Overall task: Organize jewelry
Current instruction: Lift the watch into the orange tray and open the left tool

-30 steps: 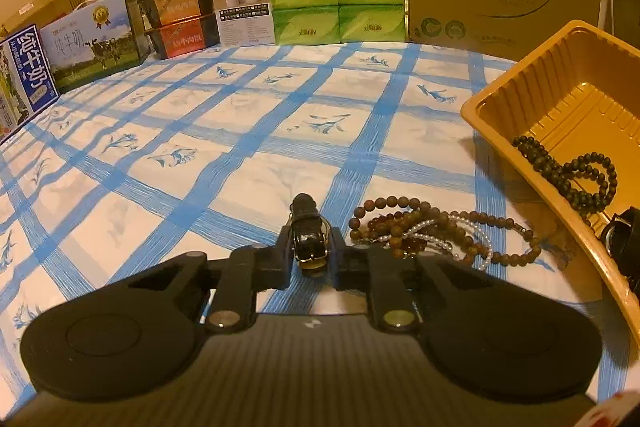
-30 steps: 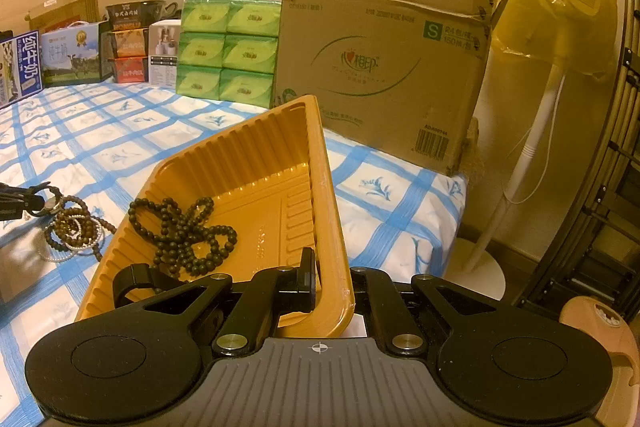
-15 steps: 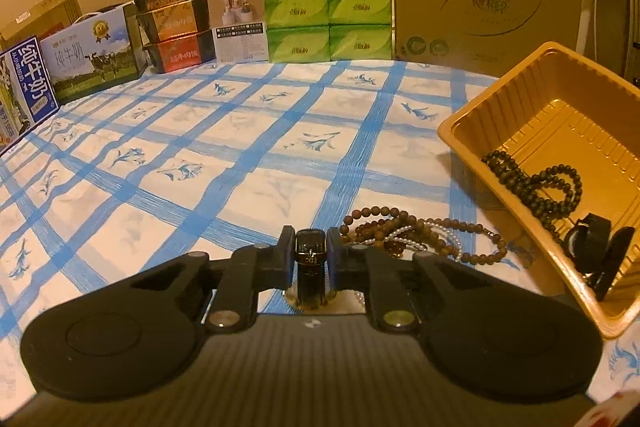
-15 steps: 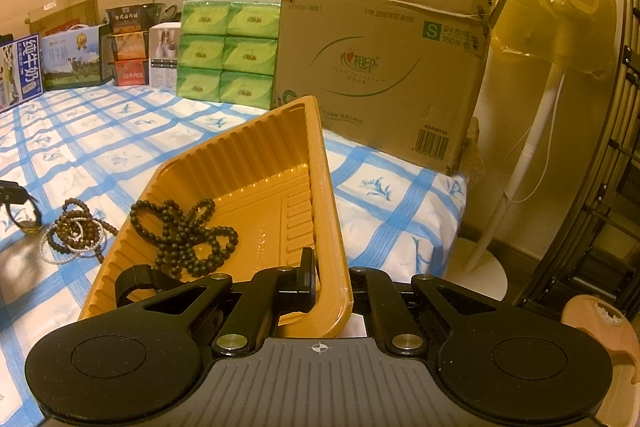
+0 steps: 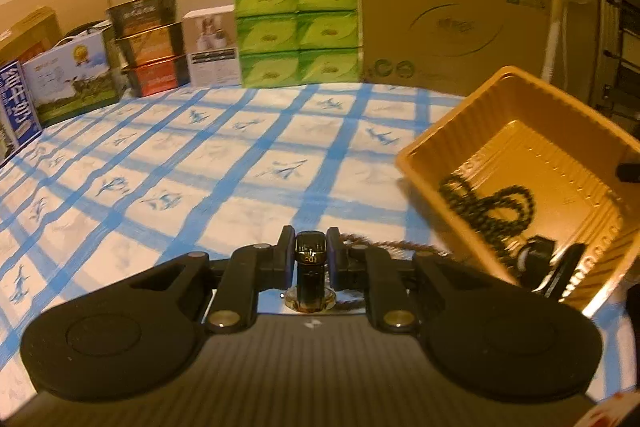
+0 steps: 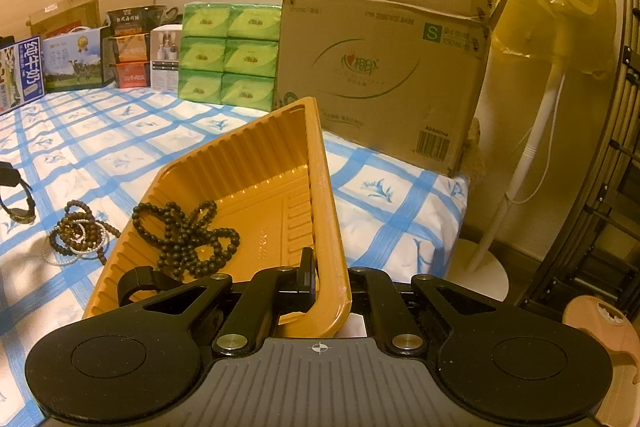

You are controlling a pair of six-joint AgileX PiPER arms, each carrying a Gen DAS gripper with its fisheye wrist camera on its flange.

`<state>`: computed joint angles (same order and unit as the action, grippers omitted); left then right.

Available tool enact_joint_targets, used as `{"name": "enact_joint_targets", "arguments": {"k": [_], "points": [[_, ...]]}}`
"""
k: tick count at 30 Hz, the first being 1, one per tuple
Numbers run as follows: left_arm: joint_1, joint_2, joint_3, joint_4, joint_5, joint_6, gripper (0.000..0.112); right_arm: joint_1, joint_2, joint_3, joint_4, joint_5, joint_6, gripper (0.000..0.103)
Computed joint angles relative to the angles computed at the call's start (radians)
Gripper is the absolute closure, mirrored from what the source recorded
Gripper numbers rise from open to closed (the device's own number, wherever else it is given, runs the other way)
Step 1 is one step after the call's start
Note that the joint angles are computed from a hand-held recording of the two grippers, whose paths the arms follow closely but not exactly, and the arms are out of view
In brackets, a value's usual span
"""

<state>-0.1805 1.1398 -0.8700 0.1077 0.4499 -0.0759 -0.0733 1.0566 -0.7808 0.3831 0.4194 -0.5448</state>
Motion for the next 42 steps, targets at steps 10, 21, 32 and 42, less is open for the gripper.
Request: {"name": "enact_joint_targets", "arguments": {"k": [10,21,32,42], "points": [[-0.146,0.02,-0.072,-0.174,0.024,0.108,0.098,0.003,0.0,0.0,-0.005,-0.002,0.009,0.098],[-0.326,0.061,-0.075,-0.353,0.01,0.284,0.098,0.009,-0.001,-0.002,-0.016,-0.001,0.026,0.098],[-0.399,0.099,-0.063,-0.289,-0.018,0.242,0.098,0.017,-0.005,-0.004,-0.034,0.002,0.049,0.098],[-0.386,0.123,-0.072,-0.315,-0.024,0.283,0.087,0.01,-0.004,-0.004,-0.015,0.006,0.029,0.098]]}}
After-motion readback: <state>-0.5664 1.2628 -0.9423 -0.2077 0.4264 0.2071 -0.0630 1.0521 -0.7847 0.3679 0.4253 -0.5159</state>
